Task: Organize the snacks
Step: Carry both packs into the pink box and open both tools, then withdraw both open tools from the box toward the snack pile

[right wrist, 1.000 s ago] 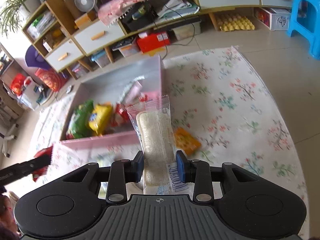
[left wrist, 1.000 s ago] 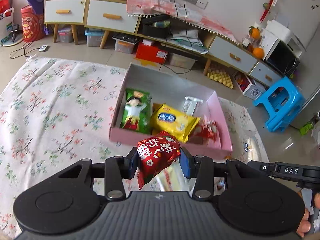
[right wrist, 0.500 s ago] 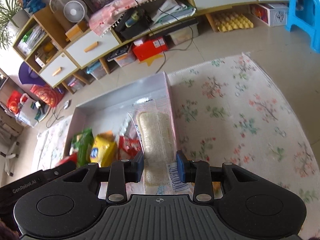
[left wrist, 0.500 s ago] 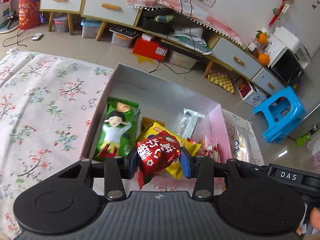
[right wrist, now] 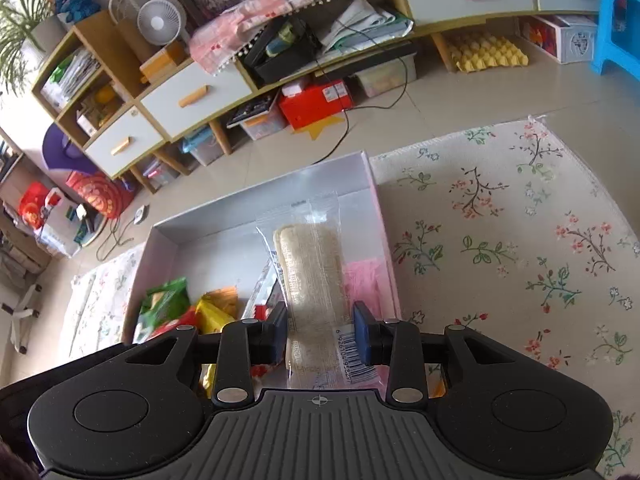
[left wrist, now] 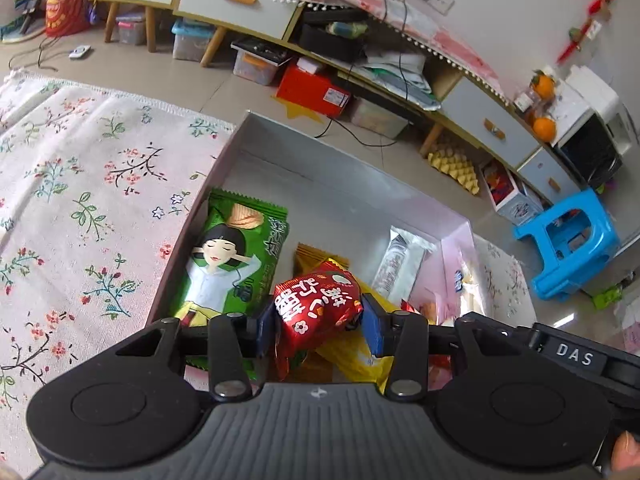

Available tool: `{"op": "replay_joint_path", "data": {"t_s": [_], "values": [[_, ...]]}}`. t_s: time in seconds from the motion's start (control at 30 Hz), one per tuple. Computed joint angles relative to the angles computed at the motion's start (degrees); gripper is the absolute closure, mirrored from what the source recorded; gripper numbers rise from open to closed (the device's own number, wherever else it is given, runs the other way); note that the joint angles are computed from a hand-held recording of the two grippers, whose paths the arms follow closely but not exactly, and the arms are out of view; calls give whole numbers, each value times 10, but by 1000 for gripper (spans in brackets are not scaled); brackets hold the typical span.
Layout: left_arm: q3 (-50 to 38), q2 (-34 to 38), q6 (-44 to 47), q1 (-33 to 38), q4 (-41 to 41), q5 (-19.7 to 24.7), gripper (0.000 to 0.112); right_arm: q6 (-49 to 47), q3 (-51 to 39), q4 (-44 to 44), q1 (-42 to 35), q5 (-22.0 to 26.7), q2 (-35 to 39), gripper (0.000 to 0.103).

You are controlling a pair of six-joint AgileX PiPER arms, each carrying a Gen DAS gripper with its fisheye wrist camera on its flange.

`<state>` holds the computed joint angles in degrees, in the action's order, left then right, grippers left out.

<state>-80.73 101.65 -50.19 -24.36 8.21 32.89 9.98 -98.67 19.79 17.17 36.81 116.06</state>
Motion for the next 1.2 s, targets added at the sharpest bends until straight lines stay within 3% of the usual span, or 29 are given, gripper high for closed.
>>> {"op": "replay_joint_path", "data": {"t_s": [0.13,0.47,0.73,0.87,1.0,1.13,1.2], "values": [[0,-2,1,-3,0,1,69,-16,26,28,-6,-33,-14,68],[10,-28,6,4,-4,-12,66,-36,39,49,-16,-34,-40,67],[17,-50,-12,4,9,-6,64,-57,44,73,-32,2,-63,68],[8,-52,-55,-25,69,33,61,-28,46,21,-27,23,-77,63],[9,-61,-72,-45,75,70,59,-32,61,26,-34,39,-101,62],[6,-73,-88,-75,112,120,50,-39,79,5,-29,51,-127,46],[10,-80,-80,-85,108,131,49,-22,85,-40,-16,59,-135,46]]}}
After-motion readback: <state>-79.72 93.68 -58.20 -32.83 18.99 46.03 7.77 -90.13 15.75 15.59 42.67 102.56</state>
